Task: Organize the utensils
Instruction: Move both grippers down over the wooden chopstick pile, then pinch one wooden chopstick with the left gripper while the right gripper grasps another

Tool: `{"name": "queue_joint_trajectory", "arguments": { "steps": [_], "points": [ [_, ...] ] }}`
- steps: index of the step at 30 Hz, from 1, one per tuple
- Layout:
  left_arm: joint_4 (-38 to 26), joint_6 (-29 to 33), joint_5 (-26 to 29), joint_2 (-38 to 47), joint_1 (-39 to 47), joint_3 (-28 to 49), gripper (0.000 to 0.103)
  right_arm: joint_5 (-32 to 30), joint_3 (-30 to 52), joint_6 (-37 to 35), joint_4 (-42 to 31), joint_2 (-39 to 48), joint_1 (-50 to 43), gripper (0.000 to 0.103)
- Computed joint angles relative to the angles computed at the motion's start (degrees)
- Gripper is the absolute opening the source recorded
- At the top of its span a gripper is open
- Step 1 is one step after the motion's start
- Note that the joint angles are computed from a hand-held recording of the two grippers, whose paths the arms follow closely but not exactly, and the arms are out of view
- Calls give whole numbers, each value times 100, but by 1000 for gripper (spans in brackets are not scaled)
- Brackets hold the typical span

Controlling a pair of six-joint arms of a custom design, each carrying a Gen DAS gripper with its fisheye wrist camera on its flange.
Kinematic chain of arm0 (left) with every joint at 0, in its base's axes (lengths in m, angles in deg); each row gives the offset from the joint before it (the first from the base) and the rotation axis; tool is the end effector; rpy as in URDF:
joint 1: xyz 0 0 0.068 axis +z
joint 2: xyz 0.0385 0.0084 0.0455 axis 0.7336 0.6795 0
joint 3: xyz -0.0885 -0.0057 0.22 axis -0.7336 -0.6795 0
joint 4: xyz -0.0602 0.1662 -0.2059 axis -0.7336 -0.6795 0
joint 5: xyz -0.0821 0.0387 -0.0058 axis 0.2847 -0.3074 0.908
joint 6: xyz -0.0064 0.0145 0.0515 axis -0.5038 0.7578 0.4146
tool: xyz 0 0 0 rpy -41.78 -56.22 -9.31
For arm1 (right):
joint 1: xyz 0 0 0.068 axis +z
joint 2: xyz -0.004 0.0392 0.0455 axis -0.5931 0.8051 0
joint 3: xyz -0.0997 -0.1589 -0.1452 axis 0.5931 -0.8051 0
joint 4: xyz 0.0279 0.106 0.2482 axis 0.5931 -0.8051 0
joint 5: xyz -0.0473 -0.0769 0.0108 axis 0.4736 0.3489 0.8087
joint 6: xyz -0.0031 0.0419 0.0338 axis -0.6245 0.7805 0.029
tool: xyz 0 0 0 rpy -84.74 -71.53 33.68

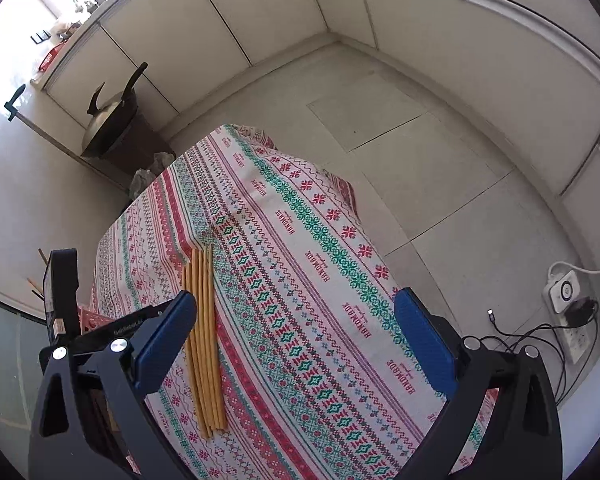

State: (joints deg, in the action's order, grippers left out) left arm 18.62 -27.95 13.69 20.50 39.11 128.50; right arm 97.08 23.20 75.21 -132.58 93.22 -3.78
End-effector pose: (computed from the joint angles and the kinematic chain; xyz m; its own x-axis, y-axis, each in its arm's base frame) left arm 0.3097 -0.0473 0.1409 -0.9816 0.0036 -0.1911 0.0266 0.9927 -0.1179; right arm 0.1752 0.1048 0.2073 -0.7698 0.4951 -0.4029 0.3636 0.8589 0.3608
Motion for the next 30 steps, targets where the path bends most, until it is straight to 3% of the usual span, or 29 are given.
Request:
{"name": "queue_joint_trajectory", "arguments": {
  "steps": [5, 7, 12, 23, 24, 25, 26, 30],
  "points": [
    [285, 48, -632, 464, -294, 451, 92, -456, -142, -233, 114, -2, -463, 96],
    [290, 99, -824, 590, -370, 611, 78, -672, -193, -297, 196, 9, -649, 96],
    [201, 72, -943, 1023, -337, 1034, 60, -797, -190, -360, 305, 170, -796, 96],
    [267, 109, -633, 1684, -158, 1381, 56, -915, -95, -331, 380, 485, -756, 96],
    [344, 128, -653, 1668, -142, 1299, 48, -919, -88, -320, 385, 518, -761, 96],
    [293, 168, -561, 1748, -113, 1329, 33, -913, -80, -309, 394, 550, -764, 96],
    [382, 173, -585, 1728, -150, 1239, 32, -904, -60, -298, 407, 596, -765, 96],
    [649, 275, -725, 1501, -338, 867, 12, -857, 62, -234, 503, 838, -743, 96]
  ]
}}
